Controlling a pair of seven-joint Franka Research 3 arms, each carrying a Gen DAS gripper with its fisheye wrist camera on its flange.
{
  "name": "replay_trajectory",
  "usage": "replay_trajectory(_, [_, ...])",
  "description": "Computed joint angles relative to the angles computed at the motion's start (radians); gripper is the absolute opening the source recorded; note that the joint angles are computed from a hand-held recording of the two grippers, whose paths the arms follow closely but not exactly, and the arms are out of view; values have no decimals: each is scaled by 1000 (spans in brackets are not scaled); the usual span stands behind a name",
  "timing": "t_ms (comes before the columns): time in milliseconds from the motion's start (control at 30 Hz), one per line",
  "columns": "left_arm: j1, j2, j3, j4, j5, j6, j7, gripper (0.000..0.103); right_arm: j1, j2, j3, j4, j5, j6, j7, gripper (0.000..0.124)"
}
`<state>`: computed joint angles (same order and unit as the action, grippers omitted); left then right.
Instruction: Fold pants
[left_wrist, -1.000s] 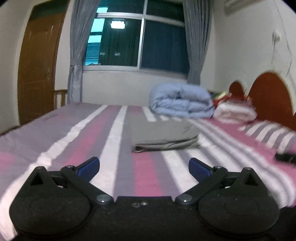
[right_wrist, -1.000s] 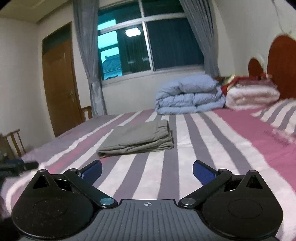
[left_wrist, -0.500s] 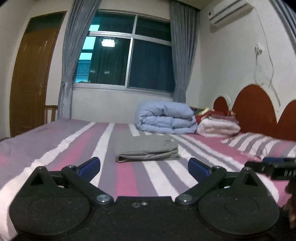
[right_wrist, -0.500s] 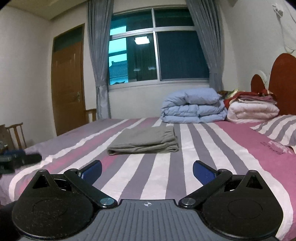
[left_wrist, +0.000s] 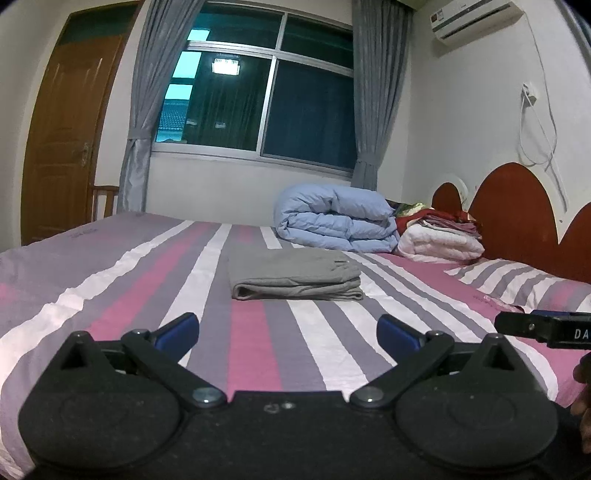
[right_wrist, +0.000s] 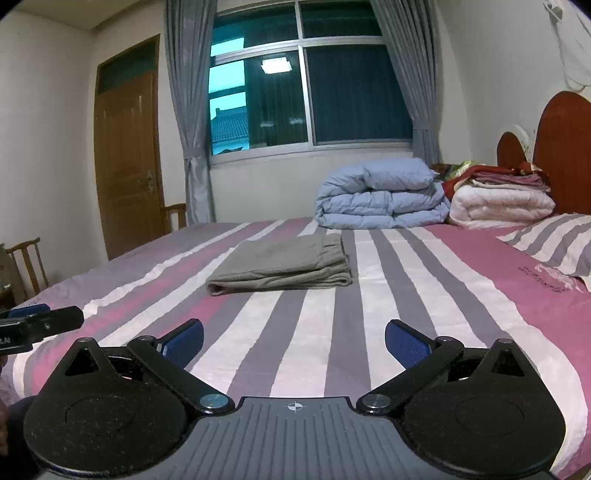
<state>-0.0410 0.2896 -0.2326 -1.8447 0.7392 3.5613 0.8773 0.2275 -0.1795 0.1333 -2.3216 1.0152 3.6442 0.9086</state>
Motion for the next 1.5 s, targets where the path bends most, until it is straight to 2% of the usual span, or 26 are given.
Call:
replay_trajectory(733, [9,-4,-4,-1,33,4,-11,97,-9,-5,-7,-13,-38,-9,23,103])
replay_trajectory(1500, [20,2,-6,7,57,6,-26,97,-9,-5,2,-6,-3,-10,-7,103])
